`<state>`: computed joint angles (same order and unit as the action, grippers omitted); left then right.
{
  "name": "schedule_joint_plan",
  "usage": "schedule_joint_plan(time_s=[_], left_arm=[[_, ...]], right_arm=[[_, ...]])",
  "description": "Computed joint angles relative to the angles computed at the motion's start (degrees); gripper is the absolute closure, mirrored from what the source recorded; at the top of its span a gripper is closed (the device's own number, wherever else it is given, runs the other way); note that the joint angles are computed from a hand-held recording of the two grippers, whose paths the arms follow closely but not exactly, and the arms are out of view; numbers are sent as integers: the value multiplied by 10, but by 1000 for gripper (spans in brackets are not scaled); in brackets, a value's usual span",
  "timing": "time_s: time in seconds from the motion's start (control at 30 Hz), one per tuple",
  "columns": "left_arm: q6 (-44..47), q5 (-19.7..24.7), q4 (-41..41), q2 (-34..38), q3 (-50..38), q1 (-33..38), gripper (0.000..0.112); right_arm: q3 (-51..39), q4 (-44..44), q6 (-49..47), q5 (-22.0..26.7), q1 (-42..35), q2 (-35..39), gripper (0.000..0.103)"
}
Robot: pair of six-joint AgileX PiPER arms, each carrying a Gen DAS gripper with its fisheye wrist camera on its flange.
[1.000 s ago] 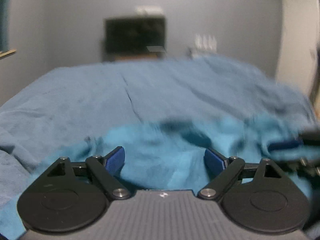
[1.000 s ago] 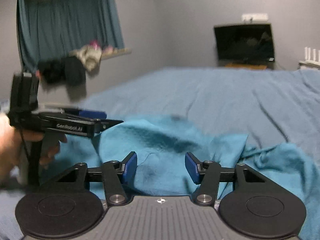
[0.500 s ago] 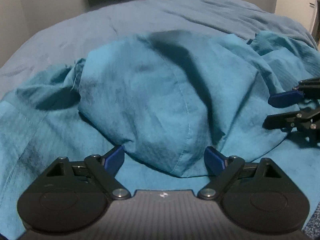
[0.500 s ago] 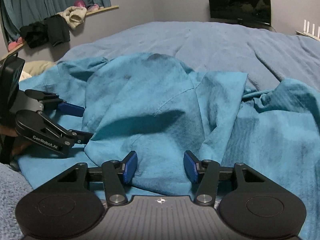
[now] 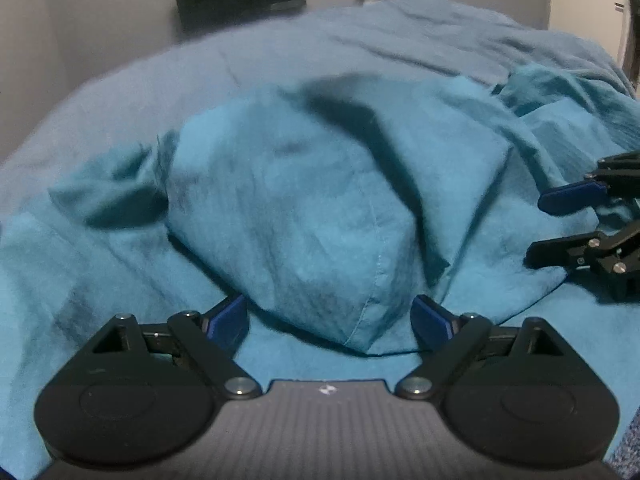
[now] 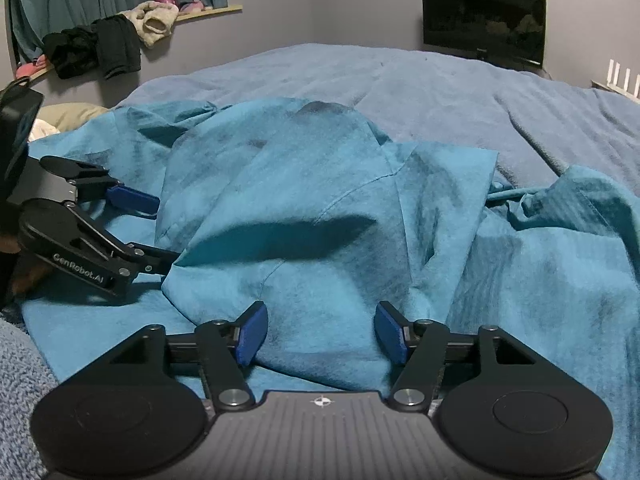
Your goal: Fold large clothes
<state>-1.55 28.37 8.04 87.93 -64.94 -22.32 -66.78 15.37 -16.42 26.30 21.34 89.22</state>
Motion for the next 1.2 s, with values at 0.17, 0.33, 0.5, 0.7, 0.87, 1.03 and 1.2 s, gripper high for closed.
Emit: schedule_joint_plan(time_s=[0.17,0.33,0.5,0.7,0.87,1.03,1.2], left_arm=[[-150,-73,190,-101,76,-47,22],[-72,-53,120,-172,73,-18,21],[-10,15,1,-195,21,90,17],[29,73,-51,-159,-35,208,17],[118,127,-165,-39,-168,269,17],[83,207,-215,119,-349,278,17],[50,269,-155,241,-479,251,17]], right_arm=[[27,37,-25,-29,-10,-24,26],[82,150,-122,-105,-21,-81,10],[84,171,-78,-109,-56,-104,9],[54,126,16,-85,-109,-115,7],[-63,22,98,-23,-147,-51,2],[-241,-5,93,96,-172,80,2],[-384,-46,126,172,-182,204,2]])
